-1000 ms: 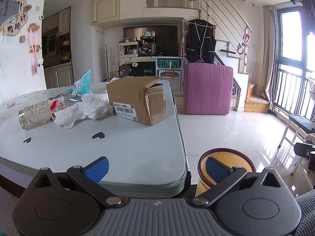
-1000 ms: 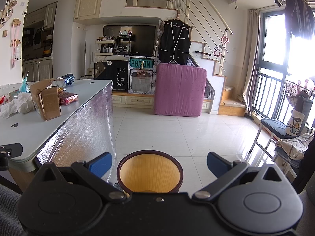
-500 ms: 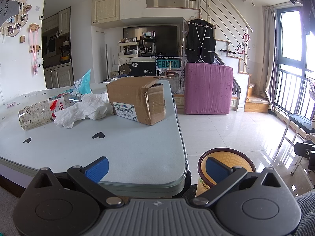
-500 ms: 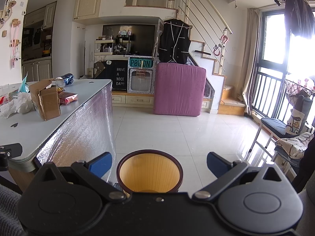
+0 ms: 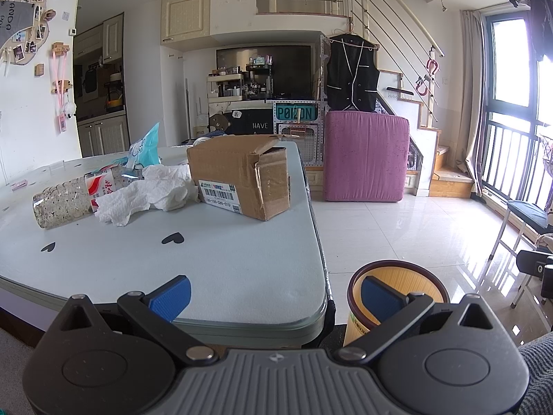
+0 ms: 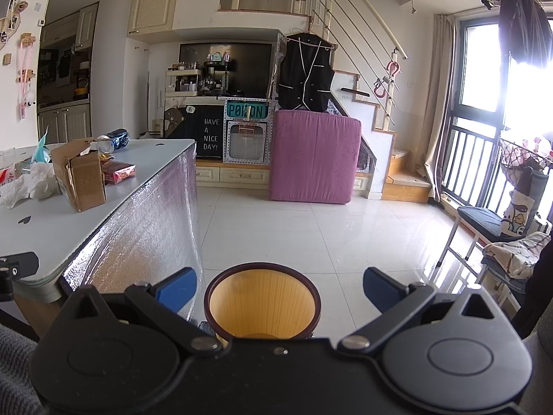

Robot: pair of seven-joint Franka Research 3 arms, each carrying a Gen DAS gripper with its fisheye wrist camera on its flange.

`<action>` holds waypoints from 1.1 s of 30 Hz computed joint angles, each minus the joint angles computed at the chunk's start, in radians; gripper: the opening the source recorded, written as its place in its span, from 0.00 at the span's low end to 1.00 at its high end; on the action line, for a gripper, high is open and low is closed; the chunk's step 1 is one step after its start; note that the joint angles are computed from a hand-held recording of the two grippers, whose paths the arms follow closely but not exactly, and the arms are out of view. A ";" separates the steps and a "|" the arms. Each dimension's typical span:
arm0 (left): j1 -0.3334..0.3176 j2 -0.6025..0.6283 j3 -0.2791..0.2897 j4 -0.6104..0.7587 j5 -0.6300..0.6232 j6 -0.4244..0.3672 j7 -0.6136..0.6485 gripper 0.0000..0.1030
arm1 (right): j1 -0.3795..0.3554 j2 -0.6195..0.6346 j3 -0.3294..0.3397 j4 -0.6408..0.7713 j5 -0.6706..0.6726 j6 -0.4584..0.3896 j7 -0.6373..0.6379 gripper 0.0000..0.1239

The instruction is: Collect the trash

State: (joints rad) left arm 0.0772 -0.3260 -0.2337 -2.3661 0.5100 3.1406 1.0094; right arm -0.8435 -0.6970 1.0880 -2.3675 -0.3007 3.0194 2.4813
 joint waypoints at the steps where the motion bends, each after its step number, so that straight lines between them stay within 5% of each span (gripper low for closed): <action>1: 0.000 0.000 0.000 0.000 0.000 0.000 0.000 1.00 | 0.000 0.000 0.000 0.000 0.000 0.000 0.000 0.83; 27: 0.006 -0.010 -0.002 0.005 0.008 -0.013 -0.015 1.00 | 0.007 0.011 -0.006 -0.002 -0.010 0.013 0.000 0.83; 33: 0.085 -0.010 -0.048 0.023 0.046 0.002 -0.071 1.00 | 0.016 0.046 -0.020 0.001 -0.009 0.072 -0.047 0.83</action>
State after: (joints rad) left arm 0.1620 -0.3364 -0.2816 -2.3432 0.5557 3.1431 0.9381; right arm -0.8275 -0.6510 1.0685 -2.3667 -0.3099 3.0909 2.4340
